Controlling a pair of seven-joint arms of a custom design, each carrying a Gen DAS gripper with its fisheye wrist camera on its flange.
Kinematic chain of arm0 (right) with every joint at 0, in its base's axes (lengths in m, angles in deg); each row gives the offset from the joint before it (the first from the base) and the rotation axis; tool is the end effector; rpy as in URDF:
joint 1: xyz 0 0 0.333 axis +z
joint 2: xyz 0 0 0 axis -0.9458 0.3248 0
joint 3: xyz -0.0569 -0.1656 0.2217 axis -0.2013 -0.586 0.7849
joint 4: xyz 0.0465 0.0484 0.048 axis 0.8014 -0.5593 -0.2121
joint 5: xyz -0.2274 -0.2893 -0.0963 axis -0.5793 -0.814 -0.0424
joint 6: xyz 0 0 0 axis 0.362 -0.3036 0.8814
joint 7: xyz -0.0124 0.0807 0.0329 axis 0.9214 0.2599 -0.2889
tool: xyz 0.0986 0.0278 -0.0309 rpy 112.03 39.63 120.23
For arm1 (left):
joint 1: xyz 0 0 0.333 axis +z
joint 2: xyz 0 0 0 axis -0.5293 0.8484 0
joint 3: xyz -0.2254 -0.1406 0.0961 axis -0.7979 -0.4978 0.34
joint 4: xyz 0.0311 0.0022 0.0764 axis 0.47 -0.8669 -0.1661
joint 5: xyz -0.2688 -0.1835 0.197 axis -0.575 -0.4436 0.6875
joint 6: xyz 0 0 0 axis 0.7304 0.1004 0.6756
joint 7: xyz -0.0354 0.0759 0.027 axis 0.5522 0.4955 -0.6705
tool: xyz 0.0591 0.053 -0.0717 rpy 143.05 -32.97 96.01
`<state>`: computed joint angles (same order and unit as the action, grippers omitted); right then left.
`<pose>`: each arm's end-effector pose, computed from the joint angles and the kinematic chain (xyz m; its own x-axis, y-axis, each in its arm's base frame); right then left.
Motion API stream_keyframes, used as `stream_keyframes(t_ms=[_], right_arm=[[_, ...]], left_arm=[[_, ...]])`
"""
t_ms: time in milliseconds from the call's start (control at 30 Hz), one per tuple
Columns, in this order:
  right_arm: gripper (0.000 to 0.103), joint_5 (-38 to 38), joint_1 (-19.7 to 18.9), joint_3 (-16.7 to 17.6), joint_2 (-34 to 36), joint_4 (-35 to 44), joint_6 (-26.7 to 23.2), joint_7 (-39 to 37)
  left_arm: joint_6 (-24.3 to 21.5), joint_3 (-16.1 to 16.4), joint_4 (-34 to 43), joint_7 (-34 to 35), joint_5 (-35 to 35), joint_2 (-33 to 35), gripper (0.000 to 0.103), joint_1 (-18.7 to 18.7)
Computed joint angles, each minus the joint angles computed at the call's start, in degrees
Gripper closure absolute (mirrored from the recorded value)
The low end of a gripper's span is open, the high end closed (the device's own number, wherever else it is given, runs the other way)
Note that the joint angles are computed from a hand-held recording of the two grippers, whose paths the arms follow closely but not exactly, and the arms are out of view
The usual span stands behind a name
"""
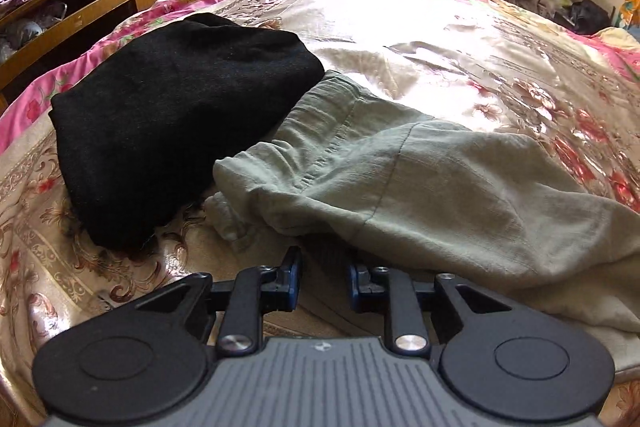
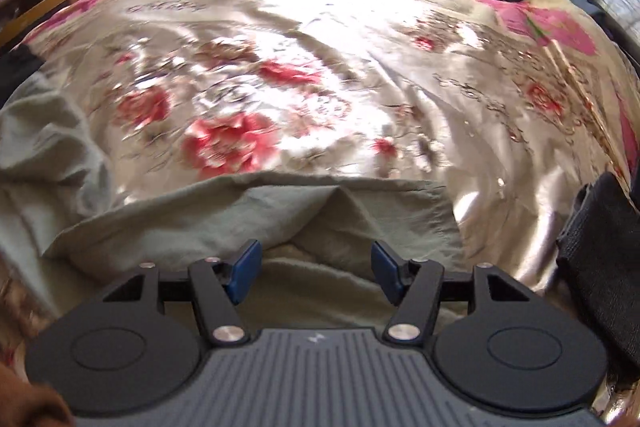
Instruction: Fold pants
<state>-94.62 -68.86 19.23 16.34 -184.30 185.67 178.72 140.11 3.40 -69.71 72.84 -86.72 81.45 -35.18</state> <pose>0.4845 0.0131 0.5656 -0.2061 -0.9752 0.0802 -0.7660 0.1098 -0.6334 0.6429 -0.1061 0.5487 -0.2244 -0.9734 0.0463 -0.7664 0.1469 -0.6254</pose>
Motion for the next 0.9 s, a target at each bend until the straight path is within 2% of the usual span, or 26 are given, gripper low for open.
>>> stream_keyframes(t_ms=[67, 133, 233, 400, 433, 467, 500, 567, 667, 767, 900], right_arm=[[0.042, -5.79, -3.59, 1.17, 3.51, 2.76, 0.26, 4.62], [0.042, -9.60, -5.26, 0.91, 6.78, 5.19, 0.41, 7.02], [0.042, -13.40, -5.94, 0.21, 11.42, 8.57, -0.19, 9.75], [0.051, -12.17, -4.35, -1.42, 16.26, 11.37, -2.65, 8.85], [0.064, -11.13, -4.19, -1.90, 16.39, 11.06, -1.89, 8.68], [0.088, -9.25, -4.05, -2.39, 16.39, 10.67, -1.09, 8.24], [0.103, -8.46, -3.92, -2.54, 16.60, 11.02, -1.44, 7.76], [0.102, -5.99, -3.58, -2.89, 16.71, 11.72, -1.84, 5.42], [0.102, -5.47, -3.74, -3.01, 14.23, 10.52, 1.57, 6.16], [0.102, -5.22, -4.25, -2.80, 8.99, 7.30, 7.21, 8.84], [0.103, -8.10, -7.41, -0.07, -4.97, -2.62, 15.35, 17.44]], left_arm=[[-0.68, -0.11, 0.63, 0.29, 0.66, 0.48, 0.065, -0.31], [-1.43, -0.20, 1.48, 0.22, 1.33, 1.08, 0.065, -0.74], [-1.68, -0.31, 2.18, -0.19, 2.96, 1.60, 0.066, -1.72], [-1.64, -0.29, 2.56, -1.27, 4.71, 2.21, 0.069, -2.84], [-1.61, -0.27, 2.69, -1.47, 4.98, 2.37, 0.069, -2.97], [-1.60, -0.22, 2.97, -1.76, 5.30, 2.61, 0.069, -3.13], [-1.62, -0.20, 3.12, -1.96, 5.41, 2.72, 0.069, -3.19], [-1.95, -0.11, 3.69, -2.58, 5.50, 2.97, 0.069, -3.25], [-1.44, -0.13, 3.63, -2.78, 4.85, 2.56, 0.069, -2.92], [-0.39, -0.23, 2.95, -3.04, 3.43, 1.68, 0.069, -2.39], [1.77, -0.55, 0.25, -2.31, 1.49, -0.58, 0.069, -1.72]])
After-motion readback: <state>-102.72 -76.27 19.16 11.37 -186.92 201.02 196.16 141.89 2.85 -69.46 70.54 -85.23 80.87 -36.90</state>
